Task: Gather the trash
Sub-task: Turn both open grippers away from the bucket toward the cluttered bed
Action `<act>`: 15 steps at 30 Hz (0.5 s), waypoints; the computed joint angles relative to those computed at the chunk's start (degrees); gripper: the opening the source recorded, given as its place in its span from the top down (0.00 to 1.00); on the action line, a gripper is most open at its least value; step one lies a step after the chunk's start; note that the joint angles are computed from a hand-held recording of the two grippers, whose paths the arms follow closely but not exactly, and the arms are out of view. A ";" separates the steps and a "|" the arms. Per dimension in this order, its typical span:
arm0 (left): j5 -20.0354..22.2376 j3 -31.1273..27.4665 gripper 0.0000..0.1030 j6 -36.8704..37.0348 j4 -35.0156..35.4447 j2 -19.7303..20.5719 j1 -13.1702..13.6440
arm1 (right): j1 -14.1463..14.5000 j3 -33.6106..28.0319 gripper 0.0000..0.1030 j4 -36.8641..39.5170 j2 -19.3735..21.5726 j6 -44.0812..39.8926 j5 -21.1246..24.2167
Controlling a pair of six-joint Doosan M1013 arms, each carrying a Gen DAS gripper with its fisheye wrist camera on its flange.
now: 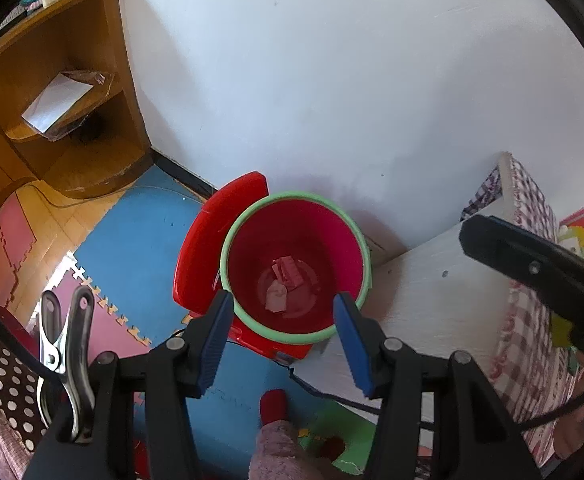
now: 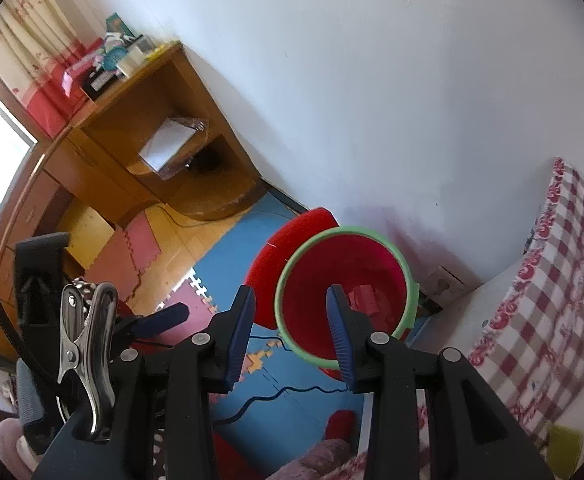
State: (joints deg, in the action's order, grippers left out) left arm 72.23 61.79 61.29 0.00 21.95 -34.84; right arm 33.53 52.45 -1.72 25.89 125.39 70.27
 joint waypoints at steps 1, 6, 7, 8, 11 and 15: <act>-0.06 0.04 0.47 -0.19 0.24 -0.24 -0.13 | 0.15 0.09 0.63 -0.06 -0.34 0.12 -0.34; -0.65 0.48 0.47 -1.54 1.90 -1.51 -0.95 | 1.30 0.17 0.63 -1.77 -1.66 0.70 -1.17; -0.67 0.54 0.47 -1.79 2.30 -1.79 -1.17 | 1.53 0.29 0.63 -1.86 -1.98 0.80 -1.26; -0.63 0.54 0.47 -1.86 2.51 -2.01 -1.24 | 1.71 0.53 0.63 -1.77 -2.41 0.86 -1.42; -0.46 0.65 0.47 -2.52 3.20 -2.81 -1.79 | 2.24 1.15 0.63 -1.34 -3.56 0.73 -1.87; 0.10 0.89 0.47 -3.32 4.71 -3.87 -2.72 | 2.95 1.86 0.63 -0.82 -4.91 0.42 -2.76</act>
State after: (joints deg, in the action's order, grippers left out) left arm 72.32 62.68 57.97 4.71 18.08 -37.56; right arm 36.48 54.31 -2.55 20.98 125.80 67.51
